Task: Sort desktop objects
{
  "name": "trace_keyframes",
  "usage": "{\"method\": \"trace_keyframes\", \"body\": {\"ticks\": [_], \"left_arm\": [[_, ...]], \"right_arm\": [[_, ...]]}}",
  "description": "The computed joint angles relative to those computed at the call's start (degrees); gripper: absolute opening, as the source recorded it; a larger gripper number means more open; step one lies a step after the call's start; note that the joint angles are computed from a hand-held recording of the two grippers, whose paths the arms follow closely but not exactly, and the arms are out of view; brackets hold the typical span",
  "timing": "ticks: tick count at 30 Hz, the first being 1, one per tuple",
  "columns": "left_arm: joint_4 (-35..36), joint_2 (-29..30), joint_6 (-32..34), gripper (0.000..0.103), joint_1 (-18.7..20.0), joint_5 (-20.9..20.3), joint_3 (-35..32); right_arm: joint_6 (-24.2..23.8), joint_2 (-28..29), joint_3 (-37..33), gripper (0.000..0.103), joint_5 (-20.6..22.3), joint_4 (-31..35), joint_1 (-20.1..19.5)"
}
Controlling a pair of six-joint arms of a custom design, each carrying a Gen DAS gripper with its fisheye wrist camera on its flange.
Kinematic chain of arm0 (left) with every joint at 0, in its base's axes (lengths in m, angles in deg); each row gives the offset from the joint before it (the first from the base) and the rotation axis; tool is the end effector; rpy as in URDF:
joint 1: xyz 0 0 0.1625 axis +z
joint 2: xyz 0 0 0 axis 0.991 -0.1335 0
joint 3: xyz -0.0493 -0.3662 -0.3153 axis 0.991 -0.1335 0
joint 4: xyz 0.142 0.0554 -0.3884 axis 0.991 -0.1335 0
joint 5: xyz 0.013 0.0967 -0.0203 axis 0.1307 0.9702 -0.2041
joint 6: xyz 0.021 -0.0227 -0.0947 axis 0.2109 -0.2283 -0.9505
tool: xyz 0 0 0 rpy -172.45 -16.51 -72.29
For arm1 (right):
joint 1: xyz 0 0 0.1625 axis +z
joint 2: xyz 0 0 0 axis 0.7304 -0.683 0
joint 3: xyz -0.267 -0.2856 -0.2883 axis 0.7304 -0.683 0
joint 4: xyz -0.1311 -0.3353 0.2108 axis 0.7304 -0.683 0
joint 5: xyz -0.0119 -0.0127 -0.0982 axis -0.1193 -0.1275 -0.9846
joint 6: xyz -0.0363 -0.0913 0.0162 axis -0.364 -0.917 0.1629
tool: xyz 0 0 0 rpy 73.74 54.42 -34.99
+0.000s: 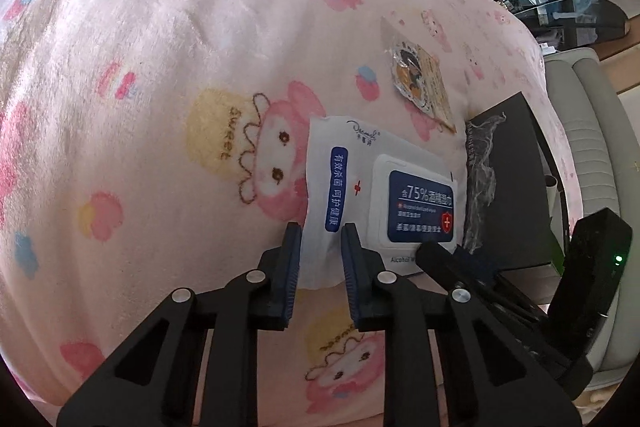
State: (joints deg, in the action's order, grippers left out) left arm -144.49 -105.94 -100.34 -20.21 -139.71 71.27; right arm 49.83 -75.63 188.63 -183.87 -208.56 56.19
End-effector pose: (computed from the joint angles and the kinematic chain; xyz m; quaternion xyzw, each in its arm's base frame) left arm -0.0659 -0.5045 0.1742 -0.0851 0.9656 -0.1984 0.1451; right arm 0.2159 -0.5247 0.0194 0.0982 -0.9627 0.1527 0.2006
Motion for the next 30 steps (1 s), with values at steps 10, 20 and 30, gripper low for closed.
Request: {"method": "trace_keyframes", "body": {"ticks": [10,20,30], "left_arm": [[-0.1,0.0,-1.2,0.020,0.5,-0.7,0.0],[-0.3,1.5,1.1,0.026,1.9,-3.7,-1.3],[-1.0,-2.7,1.4,0.018,-1.8,-5.6,2.9]], "right_arm": [[-2.6,-1.6,0.5,0.064,1.9,1.5,0.6],[-6.0,0.6,-0.2,0.059,0.2,-0.3,-0.6],[-5.3,-5.1,5.8,0.052,1.7,0.6,0.9]]}}
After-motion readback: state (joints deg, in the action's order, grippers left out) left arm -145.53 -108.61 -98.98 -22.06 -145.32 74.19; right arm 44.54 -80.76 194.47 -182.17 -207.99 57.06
